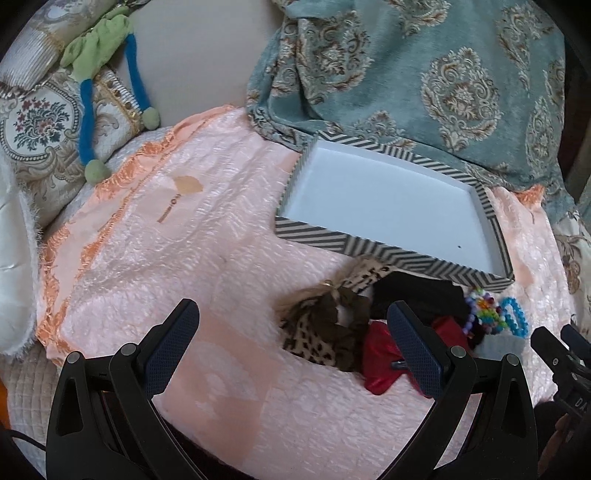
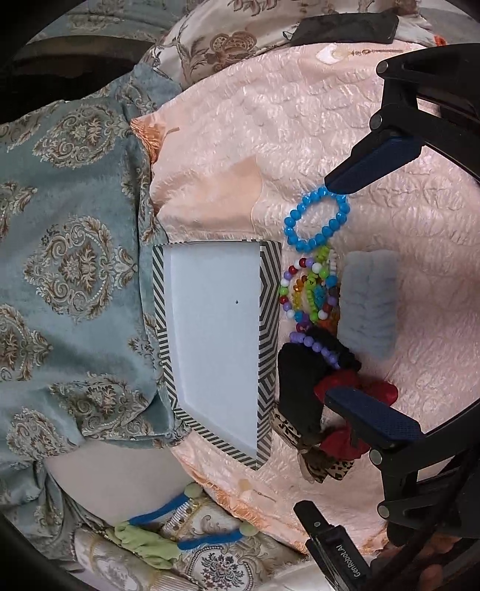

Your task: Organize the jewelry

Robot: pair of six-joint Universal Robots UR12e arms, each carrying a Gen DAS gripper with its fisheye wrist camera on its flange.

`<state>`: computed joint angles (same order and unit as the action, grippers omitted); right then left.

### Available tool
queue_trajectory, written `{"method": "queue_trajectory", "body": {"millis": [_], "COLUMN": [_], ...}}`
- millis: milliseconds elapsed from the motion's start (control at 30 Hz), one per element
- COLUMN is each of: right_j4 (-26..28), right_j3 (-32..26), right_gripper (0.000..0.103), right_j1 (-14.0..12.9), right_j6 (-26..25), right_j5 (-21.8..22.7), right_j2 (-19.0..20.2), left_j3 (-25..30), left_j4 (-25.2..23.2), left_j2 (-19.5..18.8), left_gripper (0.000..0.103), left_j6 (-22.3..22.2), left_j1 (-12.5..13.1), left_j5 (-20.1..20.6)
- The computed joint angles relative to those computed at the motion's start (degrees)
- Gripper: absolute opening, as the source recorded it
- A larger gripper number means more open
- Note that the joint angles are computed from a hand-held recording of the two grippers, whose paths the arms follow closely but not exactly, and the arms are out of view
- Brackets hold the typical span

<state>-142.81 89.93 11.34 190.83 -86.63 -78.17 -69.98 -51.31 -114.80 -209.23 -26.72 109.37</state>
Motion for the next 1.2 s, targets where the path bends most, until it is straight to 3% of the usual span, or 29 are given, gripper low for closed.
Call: {"method": "queue_trajectory", "body": {"millis": [233,1200], "right_j4": [0.22,-0.95], "right_j3": [-0.10,-0.15], "right_gripper": [0.103,0.103], "right_j1": [0.52,0.82], "right_j6": [-1.19,-1.34], "right_j5": [-1.94,-1.88], "right_j2": [-0.15,-1.31], "left_j3": [1.03,-0.07], "left_j4": [-0.06,1.23], "left_j2": [-0.44,0.89], "left_gripper": [0.102,0.102], "left_j6": [0.28,0.22], "left_j1": [-0.32,-0.35], "left_j5": [-0.45,-0.67]}}
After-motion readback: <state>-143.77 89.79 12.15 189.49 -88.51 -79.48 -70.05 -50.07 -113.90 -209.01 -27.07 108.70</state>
